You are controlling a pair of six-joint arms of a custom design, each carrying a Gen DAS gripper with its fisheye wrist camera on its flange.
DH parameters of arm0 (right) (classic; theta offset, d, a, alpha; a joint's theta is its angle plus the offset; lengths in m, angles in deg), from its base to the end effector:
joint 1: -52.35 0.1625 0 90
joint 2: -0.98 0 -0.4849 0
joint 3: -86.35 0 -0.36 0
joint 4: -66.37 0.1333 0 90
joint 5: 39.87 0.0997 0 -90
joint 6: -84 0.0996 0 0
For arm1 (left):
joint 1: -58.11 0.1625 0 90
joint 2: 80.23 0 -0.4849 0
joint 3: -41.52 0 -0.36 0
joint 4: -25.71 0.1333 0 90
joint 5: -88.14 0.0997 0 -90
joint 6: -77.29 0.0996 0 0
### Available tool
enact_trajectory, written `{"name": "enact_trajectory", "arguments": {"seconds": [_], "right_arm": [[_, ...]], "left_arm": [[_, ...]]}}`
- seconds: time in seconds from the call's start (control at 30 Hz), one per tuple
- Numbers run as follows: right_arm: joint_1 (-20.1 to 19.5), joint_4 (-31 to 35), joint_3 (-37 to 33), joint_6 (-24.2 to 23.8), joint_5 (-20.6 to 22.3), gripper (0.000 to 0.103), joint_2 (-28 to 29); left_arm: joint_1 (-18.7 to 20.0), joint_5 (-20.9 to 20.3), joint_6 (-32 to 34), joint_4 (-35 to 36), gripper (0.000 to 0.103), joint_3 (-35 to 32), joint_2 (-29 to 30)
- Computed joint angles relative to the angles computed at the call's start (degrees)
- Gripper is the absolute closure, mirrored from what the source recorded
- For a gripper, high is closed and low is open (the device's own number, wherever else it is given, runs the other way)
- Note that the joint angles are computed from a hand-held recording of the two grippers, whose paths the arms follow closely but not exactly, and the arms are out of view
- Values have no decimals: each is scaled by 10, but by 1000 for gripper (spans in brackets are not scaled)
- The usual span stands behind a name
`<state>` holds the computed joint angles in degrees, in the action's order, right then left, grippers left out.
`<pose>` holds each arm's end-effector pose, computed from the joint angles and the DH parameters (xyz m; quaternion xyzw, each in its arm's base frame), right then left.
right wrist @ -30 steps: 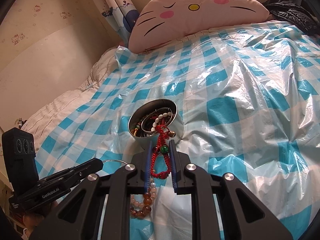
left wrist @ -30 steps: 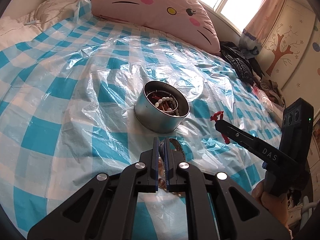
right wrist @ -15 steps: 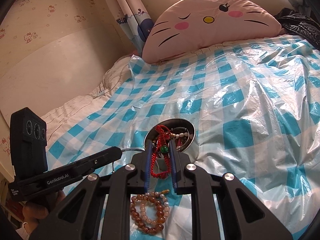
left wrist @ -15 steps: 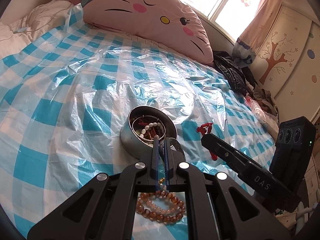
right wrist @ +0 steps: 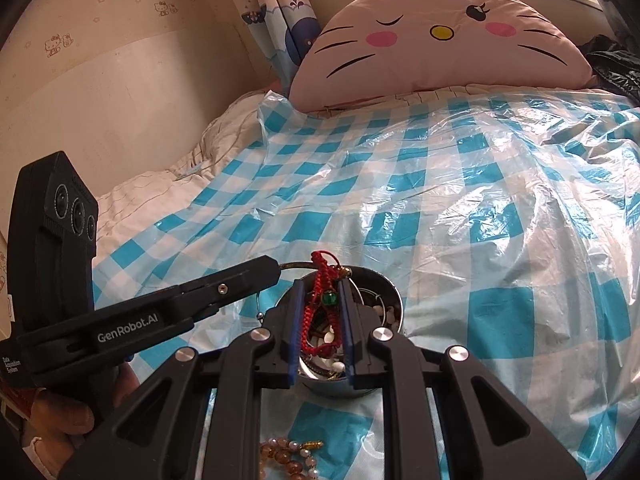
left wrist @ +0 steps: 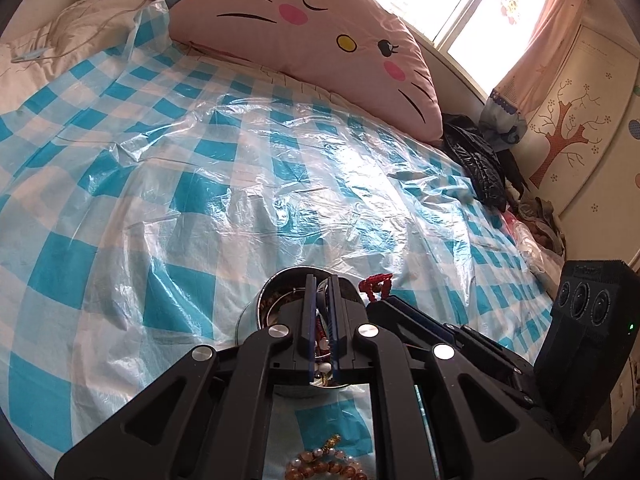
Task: Organize jewelry
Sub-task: 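Lower the red bracelet into the tin with the right tool while the left tool carries the amber bracelet, then open both tools and withdraw from the tin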
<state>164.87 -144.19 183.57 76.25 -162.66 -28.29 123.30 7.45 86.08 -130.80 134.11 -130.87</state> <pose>0.3357 -0.6026 0.0943 0.1038 -0.8628 0.4541 0.1963 -0.1610 -0.7043 0.2488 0.2650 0.9373 -0.2210 0.0490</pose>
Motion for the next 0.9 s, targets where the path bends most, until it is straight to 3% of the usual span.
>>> {"name": "enact_trajectory", "arguments": {"seconds": [0.03,0.07,0.1,0.13,0.33,0.37,0.47,0.53,0.6,0.67,0.9], "right_arm": [[-3,19,-8,1,-5,85,2],[-6,40,-16,5,-9,79,4],[-7,54,-25,8,-21,64,9],[-8,61,-29,9,-28,60,12],[-4,30,-15,8,-41,57,13],[-4,23,-9,14,-43,52,10],[-1,10,11,37,-49,50,1],[3,1,23,48,-63,47,-4],[6,-19,38,61,-76,41,-9],[7,-34,56,79,-80,40,-15],[14,-67,113,125,-98,39,-26]], "left_arm": [[1,7,-5,6,98,-3,3],[2,16,-7,8,98,-4,5],[2,24,-6,9,97,-3,5],[2,32,-4,5,94,0,4],[5,51,-11,-14,81,16,-10],[5,56,-13,-16,80,20,-13],[3,67,-12,-11,71,30,-24],[3,62,-6,14,58,32,-32],[1,60,10,56,56,37,-44],[-4,72,37,83,56,55,-56],[-31,129,121,101,57,126,-87]]}}
